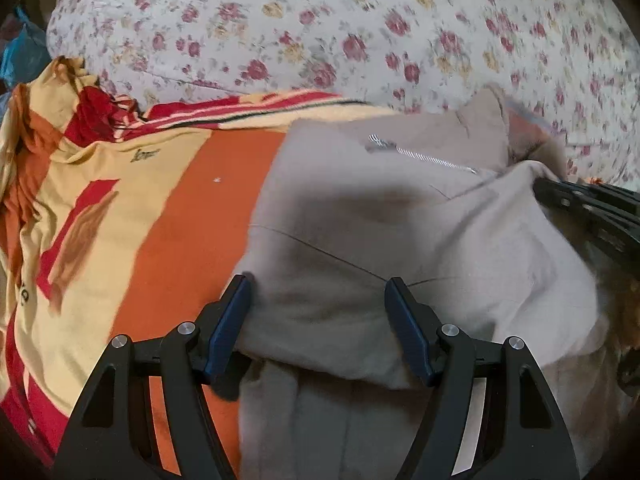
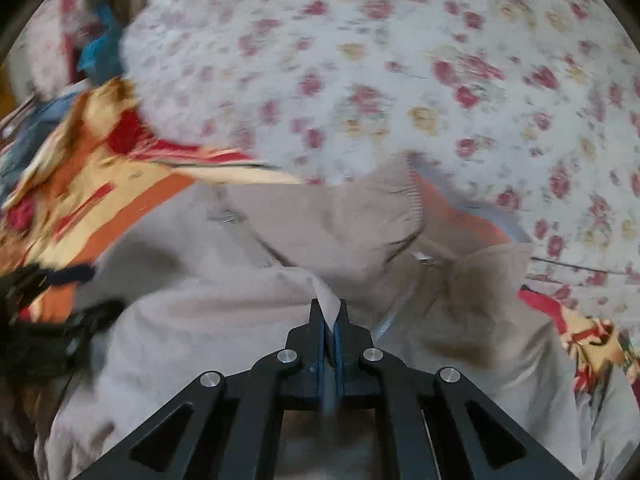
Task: Fold large clothes
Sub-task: 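Grasp the ribbed striped cuff with the right gripper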
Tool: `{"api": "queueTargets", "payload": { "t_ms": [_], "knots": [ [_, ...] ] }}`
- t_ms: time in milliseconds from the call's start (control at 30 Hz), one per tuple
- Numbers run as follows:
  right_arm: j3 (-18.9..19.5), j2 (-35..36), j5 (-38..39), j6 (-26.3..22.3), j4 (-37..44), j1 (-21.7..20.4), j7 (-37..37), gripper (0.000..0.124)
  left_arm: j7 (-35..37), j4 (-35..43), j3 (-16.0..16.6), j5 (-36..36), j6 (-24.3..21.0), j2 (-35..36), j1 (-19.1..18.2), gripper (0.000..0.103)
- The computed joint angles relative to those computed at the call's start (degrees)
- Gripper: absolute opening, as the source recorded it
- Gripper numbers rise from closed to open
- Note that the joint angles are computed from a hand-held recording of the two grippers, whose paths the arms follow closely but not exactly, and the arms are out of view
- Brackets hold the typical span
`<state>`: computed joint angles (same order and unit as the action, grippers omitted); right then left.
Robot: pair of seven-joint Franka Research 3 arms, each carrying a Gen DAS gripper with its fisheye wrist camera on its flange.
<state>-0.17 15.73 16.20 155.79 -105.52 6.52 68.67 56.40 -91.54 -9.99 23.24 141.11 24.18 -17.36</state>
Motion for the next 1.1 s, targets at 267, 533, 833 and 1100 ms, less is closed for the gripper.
{"api": "queueTargets", "payload": {
  "t_ms": [267,533,833,1100],
  "knots": [
    [0.97,-5.46,12.46,-9.91,-1.94,-6.20,-6.58,0.054,-0.88,-1.00,0.42,3.19,-0.15,-0.59,-0.85,0.070],
    [-3.41,-17.58,8.59,-9.70,-15.75,-6.22,-8.29,0.055,-3.83,-1.36,1.45,6.81,-0.06,-0.65,-2.28,0.070],
    [-2.26,-20.64,-6.12,-1.91,-22.38,-5.18,-2.59,0.016,-5.34,-2.05,1.16,6.87,0.62,-1.08,-1.82,0.070],
    [-3.63,-18.89,-12.79,-3.08,-22.13,-7.61,8.09,0.049,-3.96,-3.77,-0.11,3.32,4.74,-2.55,-0.12,0.070]
  ]
}}
